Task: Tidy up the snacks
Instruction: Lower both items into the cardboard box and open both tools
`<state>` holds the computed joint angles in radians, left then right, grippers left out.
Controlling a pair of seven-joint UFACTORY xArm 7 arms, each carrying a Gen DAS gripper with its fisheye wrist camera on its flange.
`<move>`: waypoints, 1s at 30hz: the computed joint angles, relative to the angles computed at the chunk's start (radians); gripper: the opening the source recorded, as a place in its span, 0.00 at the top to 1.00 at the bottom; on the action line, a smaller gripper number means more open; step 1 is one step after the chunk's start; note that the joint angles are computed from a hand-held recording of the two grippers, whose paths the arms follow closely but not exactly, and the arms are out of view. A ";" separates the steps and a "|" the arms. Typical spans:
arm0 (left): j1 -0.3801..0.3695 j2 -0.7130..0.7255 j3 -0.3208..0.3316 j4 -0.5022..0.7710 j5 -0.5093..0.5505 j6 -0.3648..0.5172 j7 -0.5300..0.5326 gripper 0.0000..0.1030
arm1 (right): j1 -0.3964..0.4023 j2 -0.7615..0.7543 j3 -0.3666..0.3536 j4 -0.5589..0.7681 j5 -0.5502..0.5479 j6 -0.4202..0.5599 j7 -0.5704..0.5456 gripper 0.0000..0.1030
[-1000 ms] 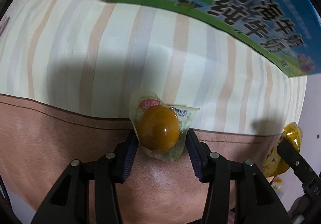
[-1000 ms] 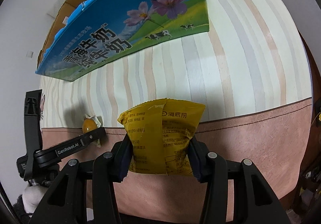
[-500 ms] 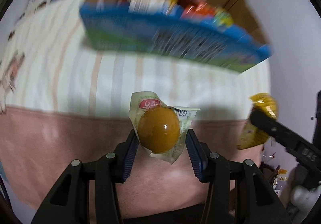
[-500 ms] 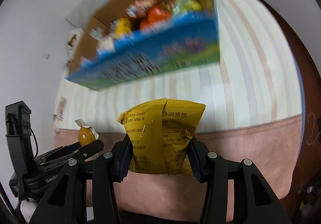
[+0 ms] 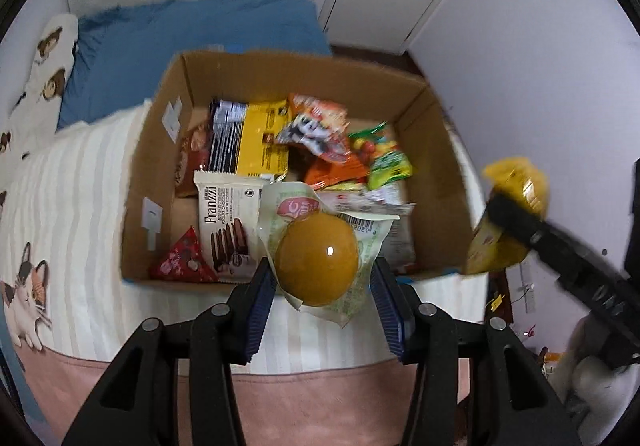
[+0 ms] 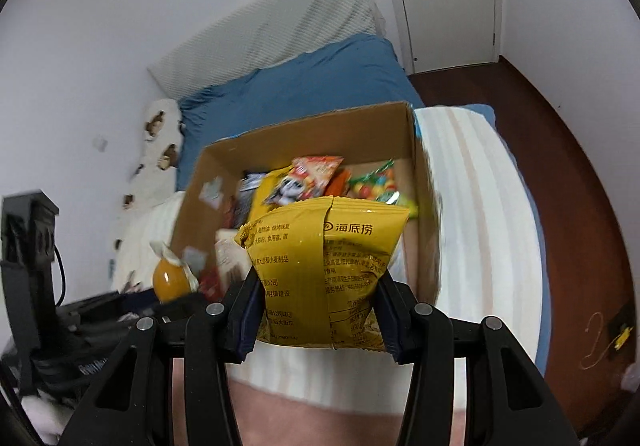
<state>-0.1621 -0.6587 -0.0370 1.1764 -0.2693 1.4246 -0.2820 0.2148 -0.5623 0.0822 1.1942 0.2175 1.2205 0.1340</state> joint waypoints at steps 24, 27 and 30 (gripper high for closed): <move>0.026 0.123 -0.029 -0.033 0.100 -0.007 -0.044 0.20 | -0.034 0.269 0.016 0.108 -0.116 0.025 0.057 0.06; 0.040 0.104 -0.025 -0.024 0.125 -0.011 -0.048 0.12 | -0.034 0.246 0.024 0.096 -0.142 0.031 0.051 0.06; 0.052 0.093 -0.021 -0.016 0.150 -0.005 -0.041 0.09 | -0.031 0.221 0.027 0.076 -0.150 0.034 0.043 0.05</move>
